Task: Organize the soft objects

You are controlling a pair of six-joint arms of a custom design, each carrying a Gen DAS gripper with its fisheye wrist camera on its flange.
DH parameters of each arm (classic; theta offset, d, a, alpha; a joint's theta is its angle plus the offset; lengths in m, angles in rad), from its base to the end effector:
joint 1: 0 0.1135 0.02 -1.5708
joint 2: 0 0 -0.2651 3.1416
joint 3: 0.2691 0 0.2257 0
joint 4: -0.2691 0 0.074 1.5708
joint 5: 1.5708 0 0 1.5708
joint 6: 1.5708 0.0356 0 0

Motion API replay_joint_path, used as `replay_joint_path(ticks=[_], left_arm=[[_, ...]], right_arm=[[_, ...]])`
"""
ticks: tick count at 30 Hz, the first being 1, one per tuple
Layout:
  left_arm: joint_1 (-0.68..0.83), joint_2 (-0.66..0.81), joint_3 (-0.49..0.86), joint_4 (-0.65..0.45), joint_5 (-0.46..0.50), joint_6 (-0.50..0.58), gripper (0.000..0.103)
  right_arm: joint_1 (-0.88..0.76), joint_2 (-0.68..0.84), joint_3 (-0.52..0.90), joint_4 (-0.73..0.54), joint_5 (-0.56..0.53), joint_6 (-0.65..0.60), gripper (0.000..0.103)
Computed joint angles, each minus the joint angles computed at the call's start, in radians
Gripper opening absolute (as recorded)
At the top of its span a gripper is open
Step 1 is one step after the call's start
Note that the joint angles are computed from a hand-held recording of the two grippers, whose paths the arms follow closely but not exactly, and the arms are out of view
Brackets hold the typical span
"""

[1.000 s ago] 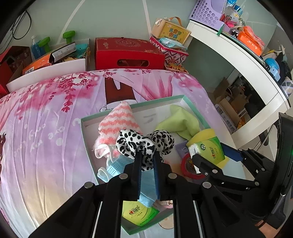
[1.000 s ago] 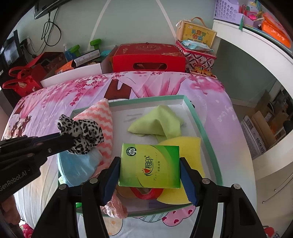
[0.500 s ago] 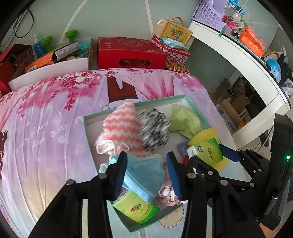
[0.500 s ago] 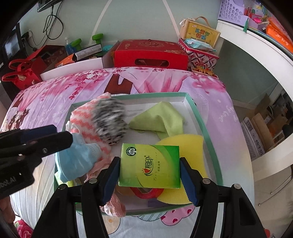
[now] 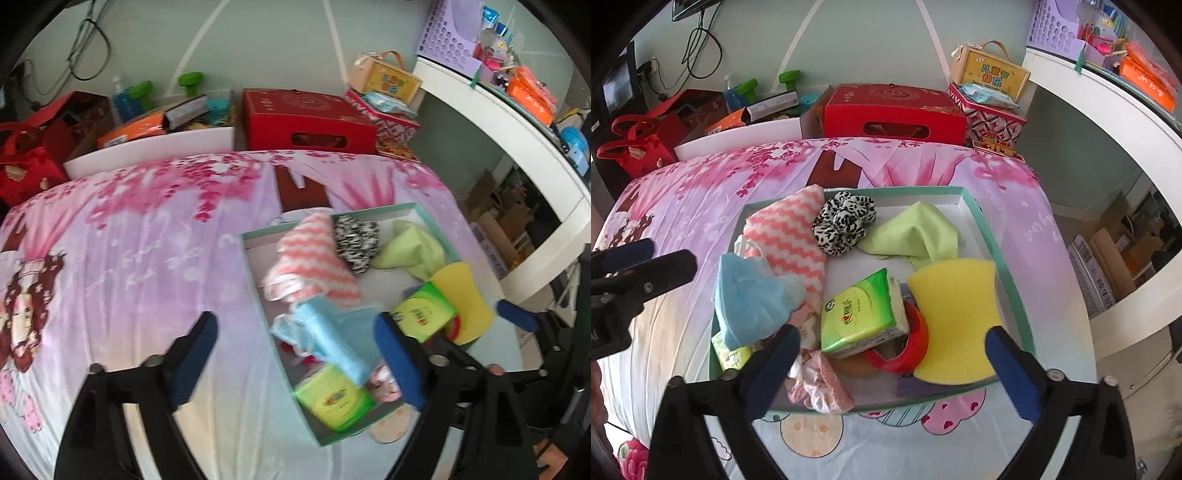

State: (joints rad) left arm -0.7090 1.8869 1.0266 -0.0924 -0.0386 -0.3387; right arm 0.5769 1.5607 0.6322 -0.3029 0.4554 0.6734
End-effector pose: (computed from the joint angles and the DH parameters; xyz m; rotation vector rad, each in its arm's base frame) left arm 0.2691 -0.2290 0.1504 0.4564 2.5226 -0.3666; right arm 0.2021 0.1129 0.1404 0.2282 2.5881 -0.2275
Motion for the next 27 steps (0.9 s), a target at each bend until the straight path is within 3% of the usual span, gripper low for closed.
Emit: replay_joint_path(ticks=[13,27], left_arm=[[0.011,-0.155,-0.264,0.08,-0.093,0.011,0.095],[-0.02,-0.283,-0.65,0.349,-0.191,-0.014,0.095]], right_arm=[[0.182,0.012,-0.001,-0.078,0.037,0.226,0.103],[0.438,0.13,0.008,-0.11,0.072,0.572,0.103]])
